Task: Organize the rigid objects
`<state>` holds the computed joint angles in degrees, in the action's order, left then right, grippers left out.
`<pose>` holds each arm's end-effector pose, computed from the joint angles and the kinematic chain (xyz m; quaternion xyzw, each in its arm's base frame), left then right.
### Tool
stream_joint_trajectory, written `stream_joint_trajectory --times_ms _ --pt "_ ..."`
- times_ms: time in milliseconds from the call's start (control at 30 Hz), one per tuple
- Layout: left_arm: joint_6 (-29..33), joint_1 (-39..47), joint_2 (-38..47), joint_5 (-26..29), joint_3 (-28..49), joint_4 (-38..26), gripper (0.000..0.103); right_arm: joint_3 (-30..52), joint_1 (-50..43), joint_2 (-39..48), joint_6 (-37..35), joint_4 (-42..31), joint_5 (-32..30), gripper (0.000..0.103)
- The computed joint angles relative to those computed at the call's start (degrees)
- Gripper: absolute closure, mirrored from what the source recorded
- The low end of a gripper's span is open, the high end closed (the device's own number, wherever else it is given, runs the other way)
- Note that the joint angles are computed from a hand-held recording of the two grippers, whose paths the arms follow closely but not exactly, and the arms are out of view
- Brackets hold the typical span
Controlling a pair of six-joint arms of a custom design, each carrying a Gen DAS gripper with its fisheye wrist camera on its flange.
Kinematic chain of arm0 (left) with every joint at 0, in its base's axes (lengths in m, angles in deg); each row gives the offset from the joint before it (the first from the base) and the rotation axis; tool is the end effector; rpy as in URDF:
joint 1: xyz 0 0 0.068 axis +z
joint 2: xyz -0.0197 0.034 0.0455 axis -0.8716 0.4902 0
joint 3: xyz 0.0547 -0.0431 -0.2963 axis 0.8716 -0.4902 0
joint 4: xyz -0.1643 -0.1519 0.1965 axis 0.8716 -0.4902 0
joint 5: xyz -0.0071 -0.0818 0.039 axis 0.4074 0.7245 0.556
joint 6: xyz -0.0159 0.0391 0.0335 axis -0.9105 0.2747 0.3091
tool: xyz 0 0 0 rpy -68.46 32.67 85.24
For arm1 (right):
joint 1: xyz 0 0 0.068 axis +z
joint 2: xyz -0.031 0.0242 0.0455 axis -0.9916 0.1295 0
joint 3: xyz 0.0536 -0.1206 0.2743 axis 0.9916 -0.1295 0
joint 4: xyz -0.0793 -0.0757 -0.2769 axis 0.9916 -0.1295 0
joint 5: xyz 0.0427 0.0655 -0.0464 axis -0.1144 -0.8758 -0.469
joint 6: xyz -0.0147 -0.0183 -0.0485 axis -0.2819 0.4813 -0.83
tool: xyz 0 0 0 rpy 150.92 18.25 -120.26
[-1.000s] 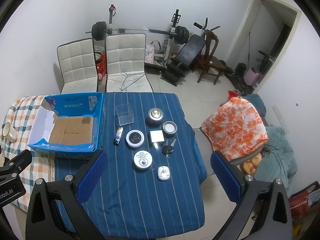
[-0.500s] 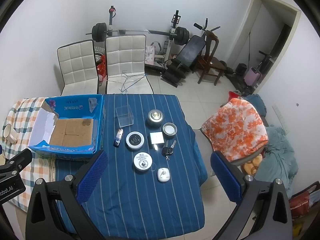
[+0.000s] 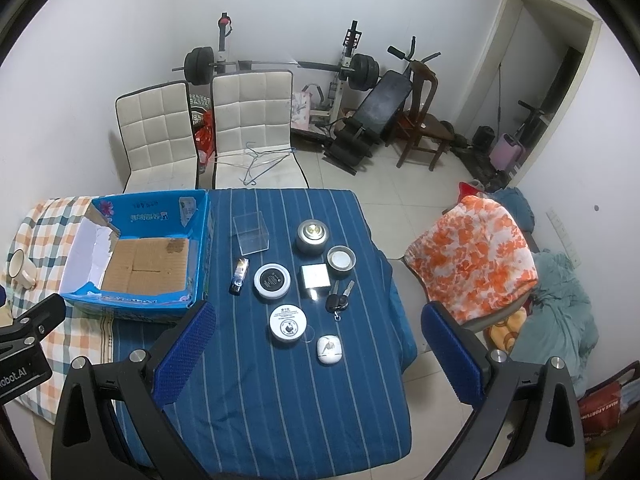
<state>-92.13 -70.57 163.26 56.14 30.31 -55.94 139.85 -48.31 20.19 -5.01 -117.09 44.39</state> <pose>0.2767 -0.0410 0.3236 -0.1226 0.9636 0.0399 0.2341 0.2941 0.1826 0.3810 -0.0776 0.9414 -0.0695 0.3209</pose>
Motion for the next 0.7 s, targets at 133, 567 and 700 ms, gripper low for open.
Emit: stream_joint_trajectory --times_ms 133,567,700 --pt "0.2 0.3 0.6 0.0 0.6 0.1 0.000 -0.1 0.3 -0.3 0.3 -0.2 0.1 0.000" --pt "1.0 1.9 2.5 0.5 2.6 0.3 0.000 0.9 0.1 0.7 0.1 0.0 -0.4 0.000" --pt "1.4 1.7 2.1 0.4 1.9 0.9 0.000 1.2 -0.1 1.2 0.1 0.0 -0.8 0.000"
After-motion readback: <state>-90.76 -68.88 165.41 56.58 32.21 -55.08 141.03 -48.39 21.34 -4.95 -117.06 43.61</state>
